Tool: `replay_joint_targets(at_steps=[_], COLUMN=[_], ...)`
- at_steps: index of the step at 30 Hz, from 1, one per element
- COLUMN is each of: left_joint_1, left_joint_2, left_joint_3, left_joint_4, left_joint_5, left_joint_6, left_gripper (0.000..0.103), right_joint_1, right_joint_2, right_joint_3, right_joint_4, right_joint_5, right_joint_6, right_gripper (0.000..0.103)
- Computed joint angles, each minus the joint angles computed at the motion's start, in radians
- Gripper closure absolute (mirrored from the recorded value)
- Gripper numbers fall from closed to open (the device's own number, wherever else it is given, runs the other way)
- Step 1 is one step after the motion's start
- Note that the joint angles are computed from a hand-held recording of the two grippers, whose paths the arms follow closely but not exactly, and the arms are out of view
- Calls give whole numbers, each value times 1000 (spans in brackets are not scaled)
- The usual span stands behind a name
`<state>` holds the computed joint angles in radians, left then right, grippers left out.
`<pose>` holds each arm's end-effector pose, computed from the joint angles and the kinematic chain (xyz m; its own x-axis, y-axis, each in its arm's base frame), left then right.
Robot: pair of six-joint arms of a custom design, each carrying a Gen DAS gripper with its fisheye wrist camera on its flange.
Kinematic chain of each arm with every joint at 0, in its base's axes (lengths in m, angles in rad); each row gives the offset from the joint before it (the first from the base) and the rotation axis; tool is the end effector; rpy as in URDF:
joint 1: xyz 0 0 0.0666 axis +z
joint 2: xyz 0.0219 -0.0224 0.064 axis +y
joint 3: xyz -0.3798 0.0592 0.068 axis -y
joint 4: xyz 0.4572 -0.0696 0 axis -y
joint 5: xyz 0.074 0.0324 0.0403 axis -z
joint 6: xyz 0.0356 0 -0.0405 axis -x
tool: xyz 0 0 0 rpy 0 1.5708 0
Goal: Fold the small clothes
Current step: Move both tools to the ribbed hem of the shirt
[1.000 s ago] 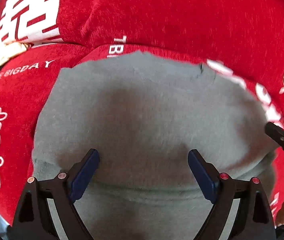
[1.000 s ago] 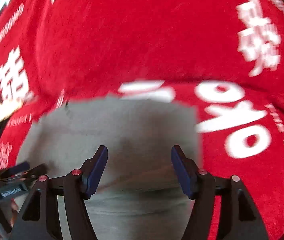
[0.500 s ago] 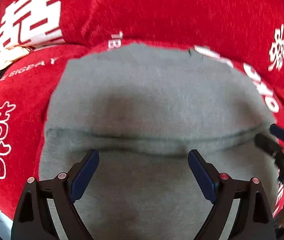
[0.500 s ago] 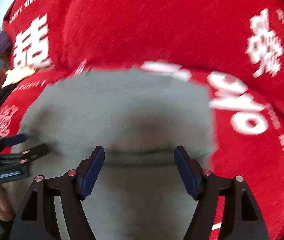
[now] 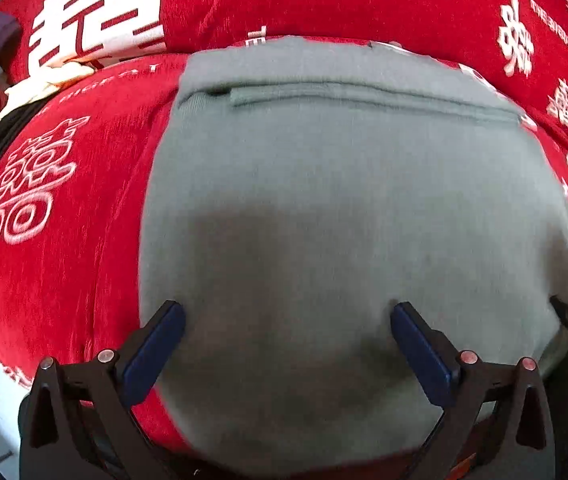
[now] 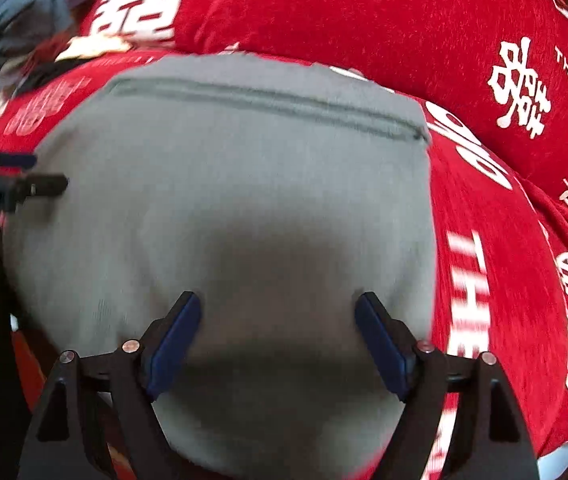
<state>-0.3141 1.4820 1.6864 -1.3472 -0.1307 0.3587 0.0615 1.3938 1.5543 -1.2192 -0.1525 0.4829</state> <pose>0.5233 -0.1655 0.5082 -0.8997 -0.0737 -0.4303 -0.0651 0.9973 -0.0347 0.5253 0.0374 0.4942 -0.7079 -0.5034 -0.4955 -0.5236 0.8448 -0.1103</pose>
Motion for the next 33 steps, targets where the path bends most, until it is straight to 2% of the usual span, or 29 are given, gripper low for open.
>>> replay_joint_targets(at_steps=[2,4,6,9,11,13,14,15,17,22,23,24,26,29,31,33], left_joint_1=[-10,-16,-35,-71,-100,-107,-106,-99,-77,-49,-43,-40,-31,-7,25,62], left_joint_2=[-42,-52,-60,-73,-42,13,32,20,1,-38,-31,-30,-30,-56,-74,-80], left_joint_3=[-50,-58,-53,-50,-22,17,28,12,-7,-59,-51,-51,-39,-52,-70,-89], left_joint_4=[-7,-41,-61,7,54,15,-7,17,1,-52,-80,-94,-128,-139,-152,-164], left_joint_5=[-6,-7,-53,-79,-82,-71,-72,-51,-21,3,7,10,19,16,55,122], left_joint_6=[-21,-31,-55,-127,-177,-197,-194,-179,-166,-136,-123,-116,-79,-26,35,91], left_gripper=[0,0,0,0,0,0,0,0,0,0,0,0,0,0,0,0], right_joint_1=[-14,8,33,61,109,141,152,147,115,24,11,9,-6,-35,-76,-112], right_joint_2=[-36,-57,-70,-76,-59,-36,-18,-12,-14,-80,-85,-94,-108,-94,-71,-31], right_joint_3=[-34,-58,-61,-42,-32,-27,-20,-21,-22,-101,-104,-117,-125,-91,-55,-6], right_joint_4=[-19,-16,-25,-3,37,53,44,46,34,45,31,38,29,-41,-106,-186], right_joint_5=[5,87,145,51,29,37,55,41,2,-11,-1,59,81,120,62,-30], right_joint_6=[33,93,127,125,133,147,155,155,155,221,223,235,252,196,143,67], right_gripper=[20,19,19,19,19,19,19,18,17,16,15,15,15,15,15,15])
